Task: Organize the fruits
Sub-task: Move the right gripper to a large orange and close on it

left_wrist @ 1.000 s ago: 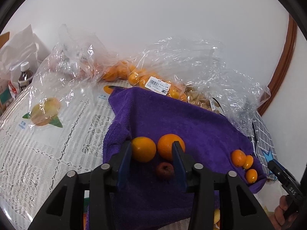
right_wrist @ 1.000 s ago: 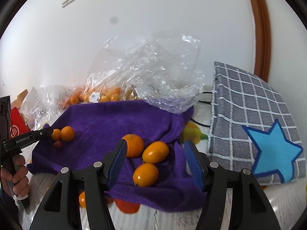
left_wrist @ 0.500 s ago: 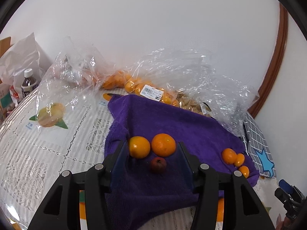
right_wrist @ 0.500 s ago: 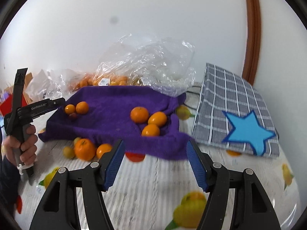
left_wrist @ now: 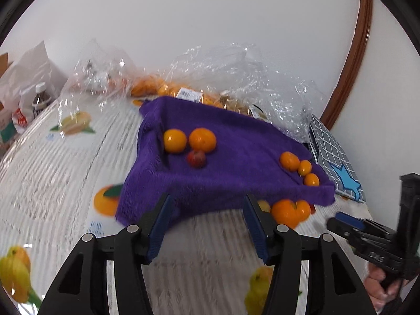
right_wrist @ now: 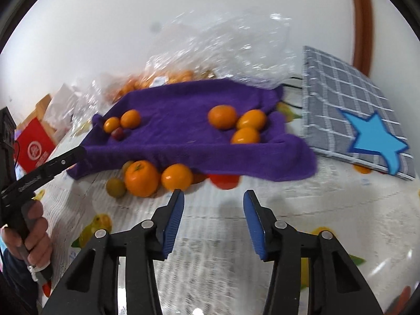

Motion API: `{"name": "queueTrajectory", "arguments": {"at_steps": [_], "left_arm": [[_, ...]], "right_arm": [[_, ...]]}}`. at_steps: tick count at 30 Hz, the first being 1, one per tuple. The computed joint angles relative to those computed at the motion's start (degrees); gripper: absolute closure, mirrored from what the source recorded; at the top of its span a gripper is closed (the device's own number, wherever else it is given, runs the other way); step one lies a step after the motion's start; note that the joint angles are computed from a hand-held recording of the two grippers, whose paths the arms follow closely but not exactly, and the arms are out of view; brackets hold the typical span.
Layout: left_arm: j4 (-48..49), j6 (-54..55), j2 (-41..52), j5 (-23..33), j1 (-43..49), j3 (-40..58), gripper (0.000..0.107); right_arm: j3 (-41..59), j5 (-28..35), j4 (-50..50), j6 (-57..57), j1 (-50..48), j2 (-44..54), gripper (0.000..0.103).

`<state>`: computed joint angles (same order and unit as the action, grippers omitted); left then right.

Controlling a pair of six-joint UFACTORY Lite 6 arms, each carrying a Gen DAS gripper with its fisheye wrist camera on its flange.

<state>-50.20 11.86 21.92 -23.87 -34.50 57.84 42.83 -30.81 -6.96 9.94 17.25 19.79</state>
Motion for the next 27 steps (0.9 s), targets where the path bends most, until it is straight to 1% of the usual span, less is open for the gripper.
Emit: {"name": "queueTrajectory", "arguments": {"at_steps": [2, 5, 9, 12, 14, 15, 18, 21, 22, 24, 27], "left_arm": [[-2.60, 2.02, -0.11, 0.46, -0.32, -0.07, 0.053], [-2.99, 1.85, 0.24, 1.48, 0.31, 0.21, 0.053], [-3.72, 1.60, 0.87, 2.82, 1.17, 0.69, 0.053], [-4.30, 1.75, 0.91, 2.75, 1.30, 0.73, 0.053], [-2.73, 0.59, 0.79, 2.70, 1.23, 0.55, 0.055], [-1.57, -0.25, 0.83, 2.78, 1.26, 0.56, 0.055], [-2.25, 0.93, 1.02, 2.91, 0.95, 0.98, 0.055], [1.09, -2.90, 1.03, 3.69, 1.80, 0.68, 0.055], [1.99, -3.99, 0.90, 3.71, 1.95, 0.41, 0.058], [6.68, -8.41, 0.70, 3.98, 2.43, -0.14, 0.060], [5.48, -6.49, 1.01, 4.41, 2.28, 0.46, 0.060]], "right_arm": [[1.40, -0.46, -0.36, 0.27, 0.88, 2.29, 0.061], [2.65, -1.39, -3.30, 3.12, 0.97, 4.15, 0.061], [3.61, -2.52, -4.67, 4.82, 0.77, 4.69, 0.061], [4.31, -3.52, -7.92, 6.51, 0.52, 5.13, 0.061], [5.46, -2.71, -5.03, 3.81, 1.44, 6.08, 0.061], [6.13, -1.76, -5.42, 4.14, 1.50, 6.52, 0.061], [7.02, 0.30, -4.32, 3.03, 1.94, 7.04, 0.061], [7.06, 0.21, -7.56, 5.51, 1.08, 7.32, 0.061], [7.08, 0.12, -8.11, 6.00, 0.85, 7.37, 0.061], [7.43, 0.35, -8.49, 6.45, 0.72, 7.71, 0.061], [8.25, 1.15, -9.31, 6.53, 1.02, 8.00, 0.061]]}}
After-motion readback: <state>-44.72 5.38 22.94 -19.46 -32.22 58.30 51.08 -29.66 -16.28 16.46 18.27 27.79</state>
